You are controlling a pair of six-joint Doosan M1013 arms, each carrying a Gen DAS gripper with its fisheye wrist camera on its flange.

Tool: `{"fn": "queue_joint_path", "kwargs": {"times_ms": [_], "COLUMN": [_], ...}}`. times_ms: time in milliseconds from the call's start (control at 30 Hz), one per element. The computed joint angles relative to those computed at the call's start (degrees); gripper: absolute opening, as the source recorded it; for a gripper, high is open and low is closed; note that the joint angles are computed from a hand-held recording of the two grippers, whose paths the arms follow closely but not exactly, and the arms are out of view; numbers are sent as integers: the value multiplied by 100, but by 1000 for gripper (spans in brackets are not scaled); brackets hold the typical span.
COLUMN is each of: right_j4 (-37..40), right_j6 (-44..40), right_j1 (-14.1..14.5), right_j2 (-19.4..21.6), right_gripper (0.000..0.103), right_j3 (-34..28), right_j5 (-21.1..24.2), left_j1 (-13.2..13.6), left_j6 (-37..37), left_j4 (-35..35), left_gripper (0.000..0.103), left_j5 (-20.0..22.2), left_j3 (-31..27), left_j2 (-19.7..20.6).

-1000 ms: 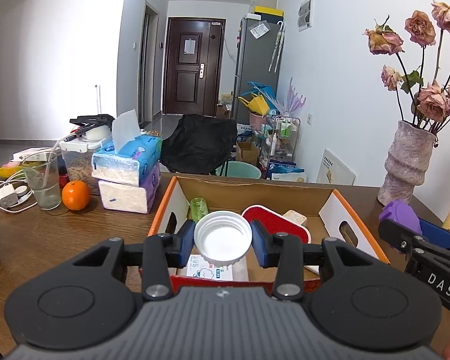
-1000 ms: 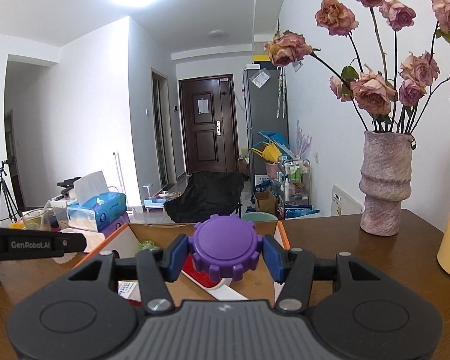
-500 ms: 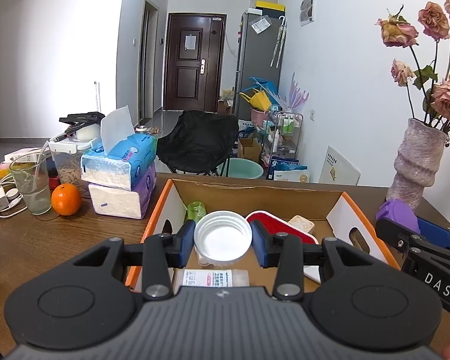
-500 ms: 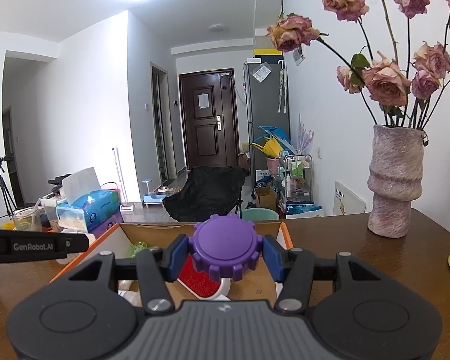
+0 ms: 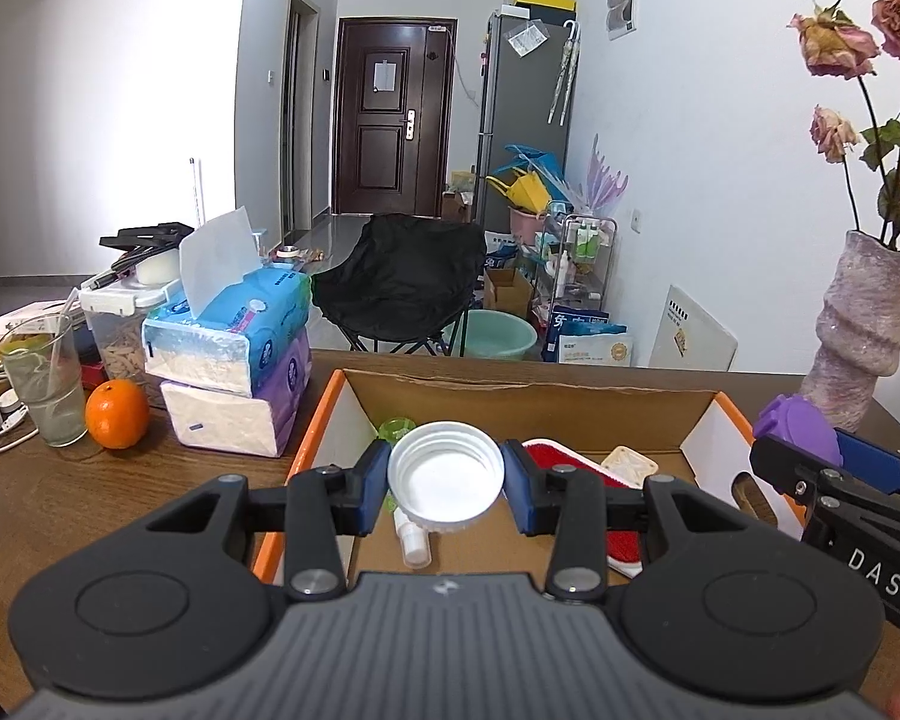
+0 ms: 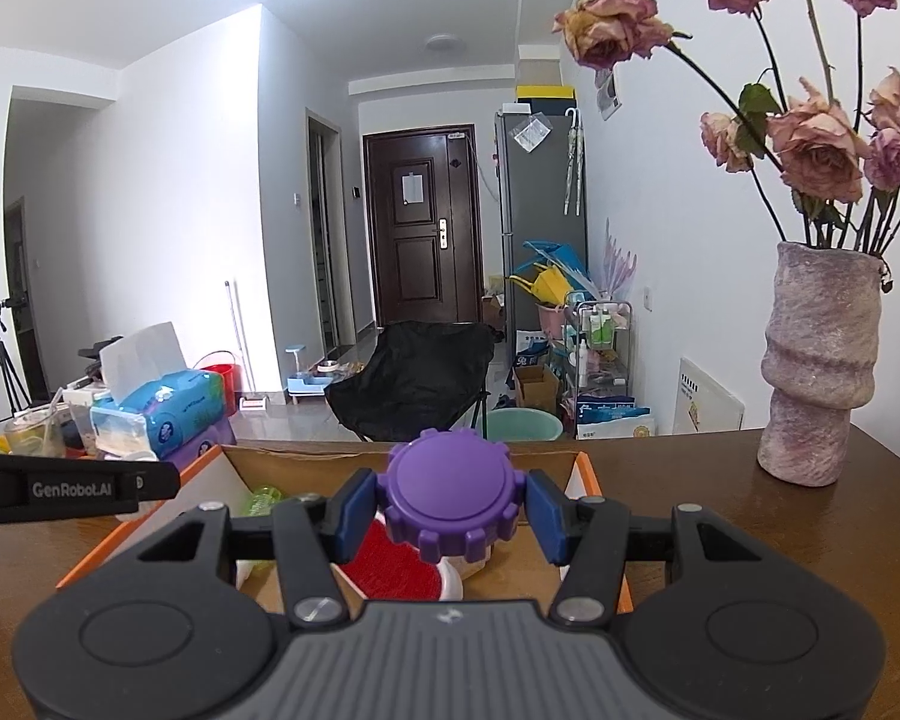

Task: Organize rigid objects
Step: 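Open the left tool over the box while the right tool releases the purple cap inside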

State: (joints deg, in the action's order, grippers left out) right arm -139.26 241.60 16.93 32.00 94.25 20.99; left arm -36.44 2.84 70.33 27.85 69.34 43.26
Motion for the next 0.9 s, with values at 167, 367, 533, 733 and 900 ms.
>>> {"fn": "queue_joint_path", "kwargs": {"times_ms": [167, 367, 533, 733, 900], "right_j4": [58, 222, 453, 938, 1325], "right_j6": [-125, -380, -708, -1258, -1680], "right_j1": [-30, -56, -67, -84, -91], "right_j2": [102, 221, 319, 408, 456], "right_gripper": [53, 53, 53, 53, 53], "right_j3": [-156, -340, -487, -607, -671], "right_j5": [-89, -216, -344, -498, -581], "left_j1": [42, 92, 120, 156, 177], "left_j6": [332, 710, 934, 1231, 1425], "left_j4": [-249, -556, -703, -916, -1086], "left_gripper": [41, 41, 41, 41, 41], "left_j5": [38, 117, 206, 285, 330], "left_j3": [-234, -482, -635, -791, -865], "left_j2": [145, 299, 396, 504, 562]}}
